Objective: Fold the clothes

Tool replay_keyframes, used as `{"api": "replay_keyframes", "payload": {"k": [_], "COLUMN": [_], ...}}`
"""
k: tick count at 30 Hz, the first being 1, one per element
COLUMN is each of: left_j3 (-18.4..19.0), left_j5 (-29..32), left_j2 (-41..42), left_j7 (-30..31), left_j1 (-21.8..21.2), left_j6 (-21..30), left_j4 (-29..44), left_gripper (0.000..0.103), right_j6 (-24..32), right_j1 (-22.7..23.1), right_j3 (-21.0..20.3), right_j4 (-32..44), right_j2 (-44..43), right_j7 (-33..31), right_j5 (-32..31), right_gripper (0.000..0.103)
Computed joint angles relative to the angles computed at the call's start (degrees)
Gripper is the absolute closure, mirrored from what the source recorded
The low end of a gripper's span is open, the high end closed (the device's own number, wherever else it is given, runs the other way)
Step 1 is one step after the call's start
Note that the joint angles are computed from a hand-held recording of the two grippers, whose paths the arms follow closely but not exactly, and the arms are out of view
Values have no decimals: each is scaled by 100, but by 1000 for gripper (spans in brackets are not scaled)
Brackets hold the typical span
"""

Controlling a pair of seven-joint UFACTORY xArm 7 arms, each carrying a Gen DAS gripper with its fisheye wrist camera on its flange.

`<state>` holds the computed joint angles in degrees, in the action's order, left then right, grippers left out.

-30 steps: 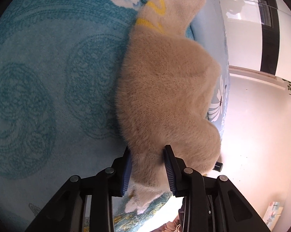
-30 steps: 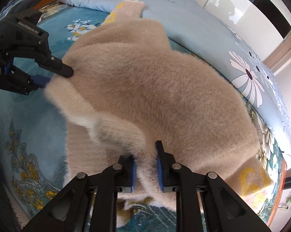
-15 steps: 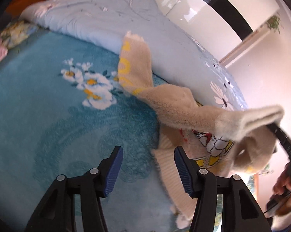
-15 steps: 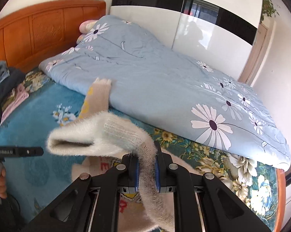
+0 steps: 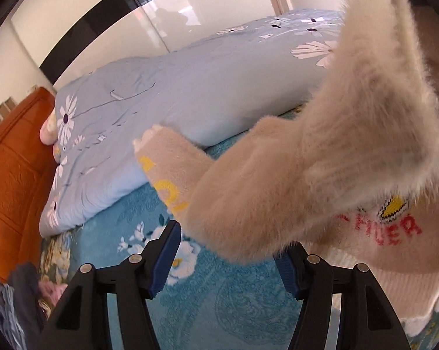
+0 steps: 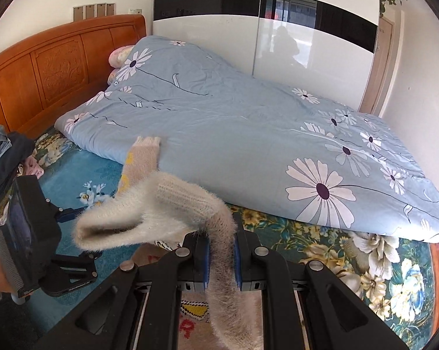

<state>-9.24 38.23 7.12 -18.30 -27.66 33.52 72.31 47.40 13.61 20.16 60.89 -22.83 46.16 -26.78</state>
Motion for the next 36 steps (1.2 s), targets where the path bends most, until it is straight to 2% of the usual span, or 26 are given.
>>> {"api": "replay_keyframes", "payload": {"k": [3, 6, 7, 8, 11, 15, 18, 20, 23, 29, 33, 36], "left_j3": [22, 6, 2, 2, 15, 78, 62, 19, -43, -218, -201, -189], "left_j5": [145, -575, -822, -1005, -1386, -1260, -790, -533, -491, -424, -859, -1253], "left_j2": [191, 237, 236, 243, 186, -225, -599, -840, -1149, -2012, -2885, -3536], "left_j7": [105, 296, 339, 373, 353, -243, -799, -1105, -1338, -1208, -963, -685], "left_j1": [-48, 46, 86, 104, 135, 190, 297, 433, 702, 1262, 1432, 1406], "left_j6": [138, 159, 124, 159, 252, 39, -43, -56, -30, 100, 115, 128], "left_j4": [275, 435, 460, 503, 553, 321, 287, 372, 700, 914, 321, -253], "left_gripper": [37, 39, 48, 64, 79, 83, 84, 85, 85, 85, 85, 85], "right_j6": [-53, -72, -79, -82, -64, -14, 25, -11, -184, -650, -739, -741], "right_j1": [3, -18, -21, -21, -11, -13, -64, -150, -295, -427, -209, -4], "right_j3": [-56, -73, -79, -84, -72, 5, 104, 209, 378, 744, 876, 860], "right_j4": [-27, -35, -36, -31, 14, 149, 378, 638, 1164, 2322, 2724, 2561], "right_j2": [-3, 1, -1, 0, 5, -10, 15, 75, 252, 679, 799, 640], "right_j7": [-49, -69, -64, -67, -101, -141, -138, -93, 65, 573, 658, 582], "right_j5": [42, 53, 69, 87, 108, 21, -177, -453, -957, -2129, -2624, -2597], "right_gripper": [90, 90, 90, 90, 90, 90, 90, 90, 90, 91, 91, 91]}}
